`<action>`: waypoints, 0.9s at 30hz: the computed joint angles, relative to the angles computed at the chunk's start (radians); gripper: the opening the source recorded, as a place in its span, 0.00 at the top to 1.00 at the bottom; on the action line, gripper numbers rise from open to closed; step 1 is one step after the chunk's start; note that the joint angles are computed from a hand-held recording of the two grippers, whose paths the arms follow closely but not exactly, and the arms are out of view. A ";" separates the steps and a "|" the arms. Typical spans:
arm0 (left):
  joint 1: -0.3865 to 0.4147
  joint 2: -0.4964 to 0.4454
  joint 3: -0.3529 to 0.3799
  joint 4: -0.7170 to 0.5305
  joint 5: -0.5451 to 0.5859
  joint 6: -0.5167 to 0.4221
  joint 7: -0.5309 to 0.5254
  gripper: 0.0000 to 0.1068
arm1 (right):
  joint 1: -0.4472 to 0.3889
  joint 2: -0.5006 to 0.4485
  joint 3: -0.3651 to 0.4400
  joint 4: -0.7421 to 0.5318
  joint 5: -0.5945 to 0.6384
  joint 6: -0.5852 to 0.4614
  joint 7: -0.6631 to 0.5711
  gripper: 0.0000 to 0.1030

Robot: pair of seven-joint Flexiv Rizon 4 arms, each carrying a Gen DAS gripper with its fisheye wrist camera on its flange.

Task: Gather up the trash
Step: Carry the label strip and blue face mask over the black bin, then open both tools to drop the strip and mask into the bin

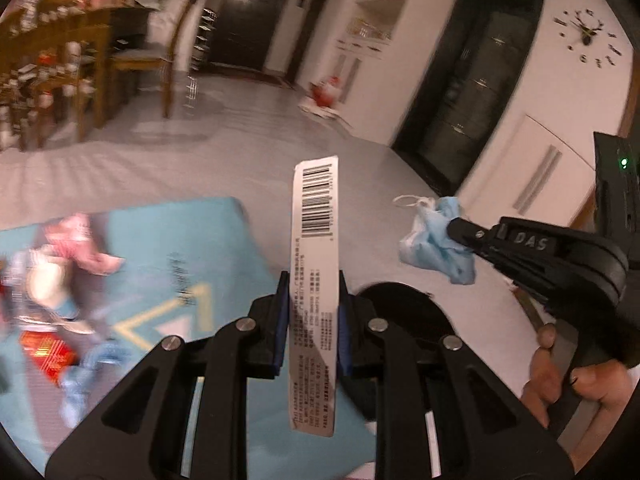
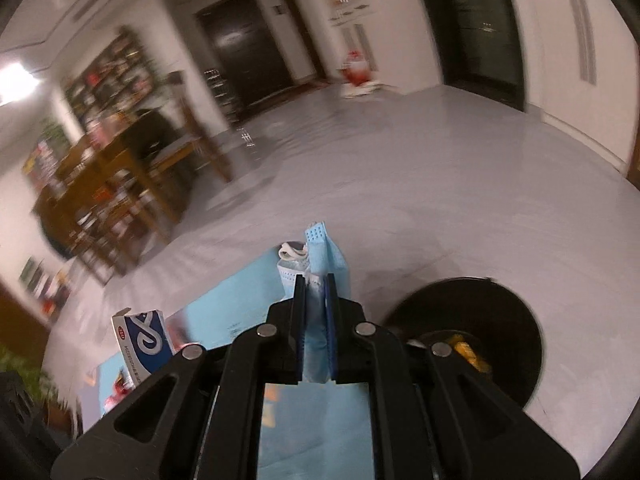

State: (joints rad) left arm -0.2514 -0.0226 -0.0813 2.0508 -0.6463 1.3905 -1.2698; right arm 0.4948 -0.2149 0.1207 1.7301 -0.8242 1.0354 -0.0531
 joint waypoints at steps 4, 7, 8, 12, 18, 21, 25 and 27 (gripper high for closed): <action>-0.023 -0.064 -0.060 -0.058 -0.189 -0.069 0.156 0.80 | -0.024 0.029 -0.005 0.039 0.024 -0.079 0.043 0.90; -0.022 -0.110 -0.082 -0.108 -0.235 -0.159 0.199 0.80 | -0.049 0.035 0.004 0.057 0.066 -0.099 0.046 0.90; -0.017 -0.127 -0.089 -0.126 -0.253 -0.203 0.212 0.80 | -0.057 0.036 0.006 0.065 0.083 -0.105 0.041 0.90; -0.008 -0.207 -0.100 -0.197 -0.242 -0.340 0.173 0.80 | -0.074 0.018 0.017 0.056 0.194 -0.184 -0.001 0.90; 0.007 -0.306 -0.111 -0.272 -0.180 -0.430 0.086 0.80 | -0.101 -0.013 0.014 0.072 0.320 -0.129 0.011 0.90; 0.015 -0.330 -0.111 -0.284 -0.144 -0.441 0.053 0.80 | -0.102 -0.037 0.018 0.050 0.373 -0.137 -0.024 0.90; 0.019 -0.339 -0.115 -0.288 -0.113 -0.454 0.014 0.49 | -0.095 -0.037 0.017 0.040 0.398 -0.197 -0.049 0.88; 0.024 -0.335 -0.120 -0.284 -0.113 -0.441 0.022 0.46 | -0.092 -0.030 0.016 0.043 0.402 -0.196 -0.042 0.76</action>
State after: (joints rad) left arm -0.2273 -0.3573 -0.2014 1.7667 -0.7593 0.9493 -1.2480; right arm 0.4027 -0.2454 0.1363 1.7731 -0.4221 0.8398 -0.0953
